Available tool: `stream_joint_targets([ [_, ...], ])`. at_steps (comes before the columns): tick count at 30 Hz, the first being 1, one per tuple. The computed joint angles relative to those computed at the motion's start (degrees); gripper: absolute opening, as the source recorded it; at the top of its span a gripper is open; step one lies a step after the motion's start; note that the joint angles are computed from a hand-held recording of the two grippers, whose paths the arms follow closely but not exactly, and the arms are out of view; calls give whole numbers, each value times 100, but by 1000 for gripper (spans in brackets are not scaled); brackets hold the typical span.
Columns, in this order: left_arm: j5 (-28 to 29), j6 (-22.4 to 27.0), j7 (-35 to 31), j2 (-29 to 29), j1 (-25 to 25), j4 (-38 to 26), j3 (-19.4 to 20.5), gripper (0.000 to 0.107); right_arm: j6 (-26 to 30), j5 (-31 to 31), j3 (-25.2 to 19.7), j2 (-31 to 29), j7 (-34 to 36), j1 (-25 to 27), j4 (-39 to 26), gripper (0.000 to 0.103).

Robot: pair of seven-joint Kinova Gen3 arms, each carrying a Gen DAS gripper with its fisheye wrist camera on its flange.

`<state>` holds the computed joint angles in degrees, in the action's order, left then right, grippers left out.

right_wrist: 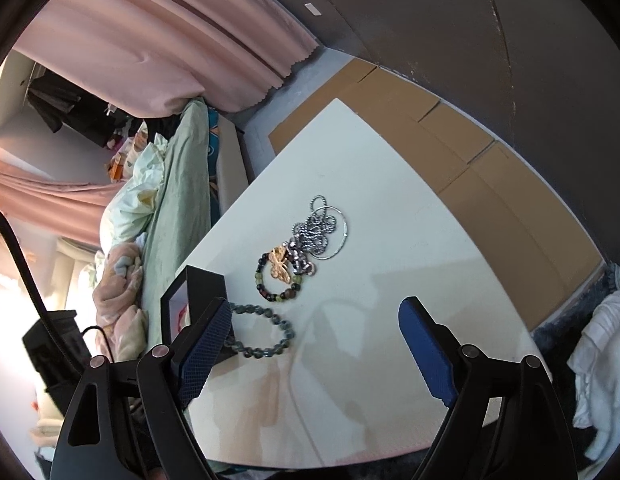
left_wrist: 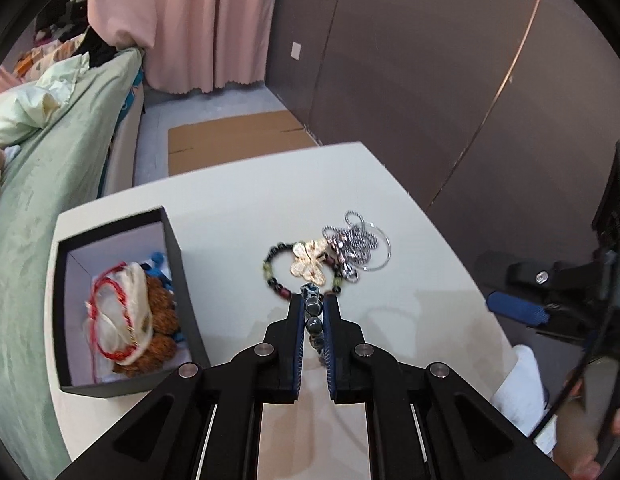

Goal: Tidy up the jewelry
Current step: 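Close the left tool on the grey bead bracelet and lift it, then carry the grey bracelet to the box with the left tool while the right tool reaches the dragonfly bracelet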

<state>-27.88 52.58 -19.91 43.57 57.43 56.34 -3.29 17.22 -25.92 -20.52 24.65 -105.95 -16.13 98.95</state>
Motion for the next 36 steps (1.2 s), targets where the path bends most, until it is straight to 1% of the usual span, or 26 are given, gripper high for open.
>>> stream_joint_targets([
  [4,-102,-187,229,-175,29,261,-102,9,18,30,12,108,-40,-68,-141,86],
  [9,-239,-395,451,-373,-24,560,-135,9,59,47,9,284,-124,-143,-346,86],
  [13,-373,-617,706,-565,-62,866,-187,9,61,56,1,416,-191,-189,-493,84],
  [16,-479,-797,951,-734,-91,1140,-223,9,29,31,-102,517,-171,-140,-565,79],
  [17,-511,-843,1016,-782,-107,1221,-222,9,26,28,-130,554,-160,-128,-593,76],
  [19,-563,-922,1159,-870,-136,1382,-217,9,71,48,-96,655,-212,-195,-709,73],
  [22,-645,-1031,1377,-1009,-180,1620,-215,9,190,104,6,822,-351,-347,-921,64],
  [23,-691,-1055,1461,-1057,-176,1695,-225,9,225,123,18,873,-374,-379,-981,60],
  [24,-742,-1079,1540,-1103,-171,1767,-231,9,274,154,56,918,-411,-429,-1051,55],
  [26,-840,-1109,1658,-1166,-171,1866,-219,9,381,264,248,993,-576,-622,-1191,49],
  [28,-926,-1136,1756,-1225,-178,1951,-193,9,578,449,586,1064,-895,-919,-1357,45],
  [30,-1008,-1173,1853,-1299,-183,2060,-170,9,739,606,771,1134,-1147,-1075,-1481,38],
  [33,-1112,-1215,1982,-1392,-201,2198,-128,9,967,761,850,1283,-1394,-1165,-1689,32],
  [34,-1151,-1230,2026,-1427,-205,2247,-119,9,987,887,981,1285,-1528,-1302,-1729,32],
  [36,-1231,-1251,2117,-1483,-209,2328,-100,9,1233,1295,1361,1292,-1872,-1695,-1944,32],
])
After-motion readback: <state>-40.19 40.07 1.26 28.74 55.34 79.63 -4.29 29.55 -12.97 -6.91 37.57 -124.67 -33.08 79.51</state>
